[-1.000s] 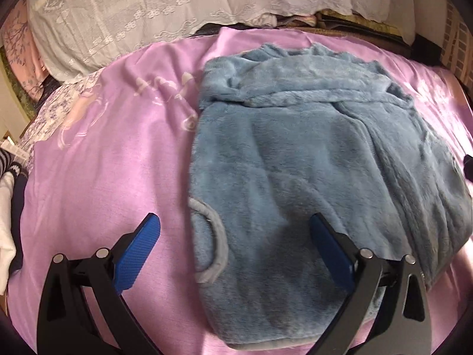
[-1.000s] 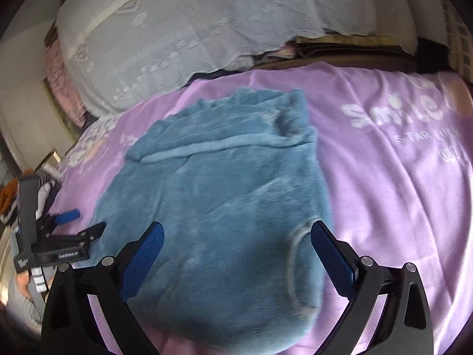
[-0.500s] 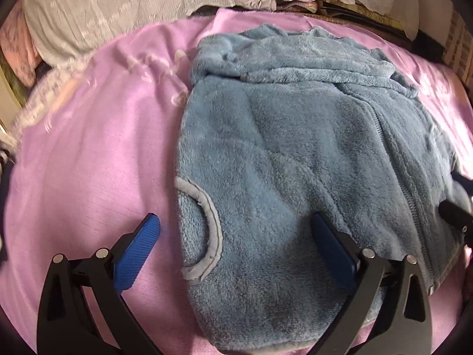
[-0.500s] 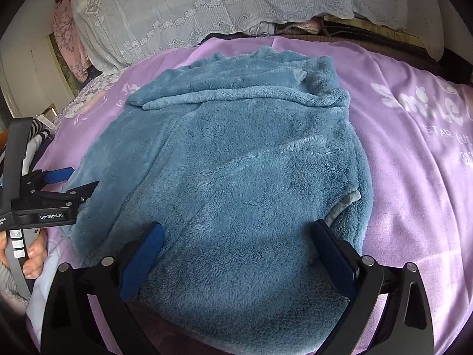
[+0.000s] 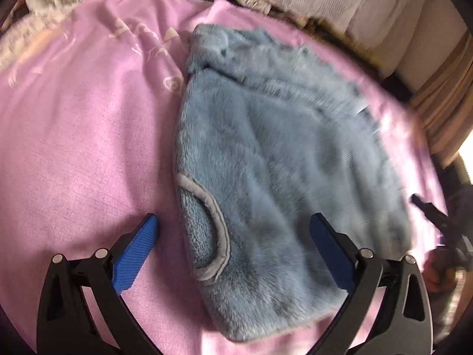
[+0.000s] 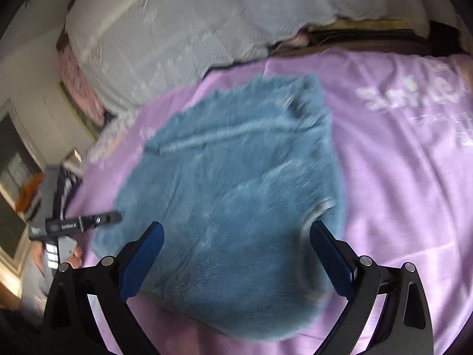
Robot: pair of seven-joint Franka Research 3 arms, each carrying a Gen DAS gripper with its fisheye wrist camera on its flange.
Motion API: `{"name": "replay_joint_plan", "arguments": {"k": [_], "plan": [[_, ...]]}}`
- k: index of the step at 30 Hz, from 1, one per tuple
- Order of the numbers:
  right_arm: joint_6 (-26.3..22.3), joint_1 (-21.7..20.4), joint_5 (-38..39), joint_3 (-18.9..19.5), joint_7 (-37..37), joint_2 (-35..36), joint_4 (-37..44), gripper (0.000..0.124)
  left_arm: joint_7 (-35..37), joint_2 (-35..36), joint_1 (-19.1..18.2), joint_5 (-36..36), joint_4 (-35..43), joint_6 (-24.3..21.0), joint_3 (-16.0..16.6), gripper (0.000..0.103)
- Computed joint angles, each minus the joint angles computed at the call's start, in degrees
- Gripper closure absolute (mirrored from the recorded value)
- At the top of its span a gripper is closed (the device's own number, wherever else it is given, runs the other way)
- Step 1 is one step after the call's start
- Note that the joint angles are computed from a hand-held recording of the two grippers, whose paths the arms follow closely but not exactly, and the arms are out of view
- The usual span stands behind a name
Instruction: Fold small clothes
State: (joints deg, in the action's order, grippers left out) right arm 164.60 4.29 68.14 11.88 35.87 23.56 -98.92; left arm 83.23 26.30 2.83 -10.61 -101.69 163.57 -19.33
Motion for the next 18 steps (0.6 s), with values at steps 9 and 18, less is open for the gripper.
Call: {"name": "replay_joint_plan", "arguments": {"k": [9, 18], "plan": [[-8.4, -3.6, -1.3, -2.6, 10.1, 2.1, 0.5, 0.032, 12.3, 3.3, 4.7, -9.3, 3.4, -3.8, -5.1, 0.005], [-23.5, -5.4, -5.7, -1.8, 11.6, 6.3, 6.5, 0.082, 20.2, 3.8, 3.8, -12.6, 3.5, -3.7, -6.6, 0.035]]}}
